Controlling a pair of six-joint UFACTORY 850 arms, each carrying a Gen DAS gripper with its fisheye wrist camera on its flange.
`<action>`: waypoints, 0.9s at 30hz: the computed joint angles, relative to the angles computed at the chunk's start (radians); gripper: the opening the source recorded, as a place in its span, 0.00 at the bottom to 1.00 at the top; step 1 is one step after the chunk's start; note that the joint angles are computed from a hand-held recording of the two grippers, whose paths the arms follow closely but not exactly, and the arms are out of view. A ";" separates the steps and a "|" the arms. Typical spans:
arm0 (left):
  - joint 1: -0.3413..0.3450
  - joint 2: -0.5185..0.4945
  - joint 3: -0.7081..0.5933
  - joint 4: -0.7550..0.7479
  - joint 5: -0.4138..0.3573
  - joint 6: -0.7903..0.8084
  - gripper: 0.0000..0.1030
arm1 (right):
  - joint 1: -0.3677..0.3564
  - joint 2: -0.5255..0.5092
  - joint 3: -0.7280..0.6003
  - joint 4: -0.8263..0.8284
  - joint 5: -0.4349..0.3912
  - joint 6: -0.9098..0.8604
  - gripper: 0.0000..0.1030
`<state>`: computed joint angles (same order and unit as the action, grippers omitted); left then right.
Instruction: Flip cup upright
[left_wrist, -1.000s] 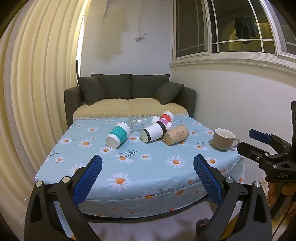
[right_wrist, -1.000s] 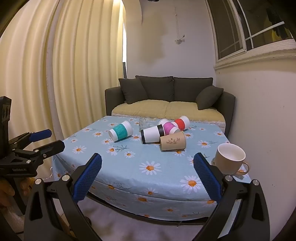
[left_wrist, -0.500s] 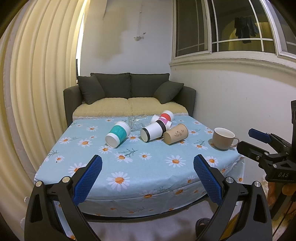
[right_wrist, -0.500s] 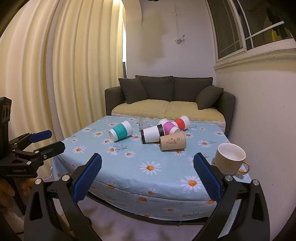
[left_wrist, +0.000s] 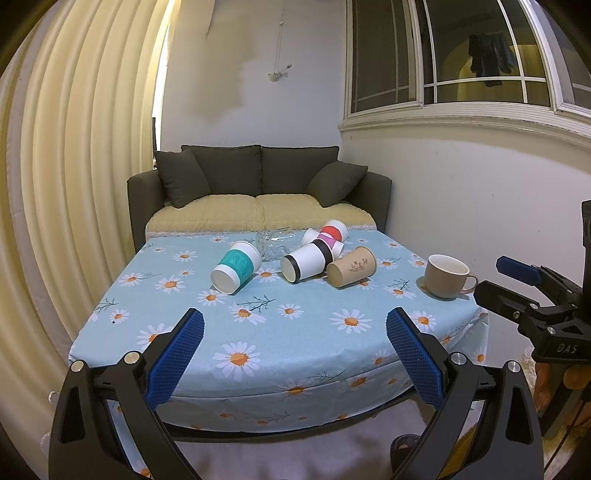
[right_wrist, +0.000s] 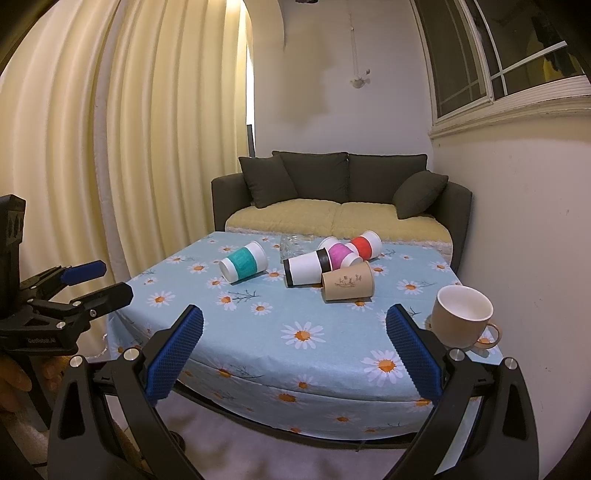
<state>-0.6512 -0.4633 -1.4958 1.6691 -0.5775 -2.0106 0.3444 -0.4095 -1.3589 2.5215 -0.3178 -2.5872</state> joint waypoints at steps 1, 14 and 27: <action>0.000 0.000 0.000 0.000 0.002 -0.001 0.94 | 0.000 -0.001 -0.002 -0.014 0.001 0.014 0.95; 0.002 0.001 0.003 0.004 0.004 -0.001 0.94 | -0.001 -0.004 -0.008 -0.049 0.008 0.045 0.95; 0.000 0.002 0.004 0.004 -0.001 -0.003 0.94 | 0.005 -0.002 -0.007 -0.051 0.013 0.043 0.95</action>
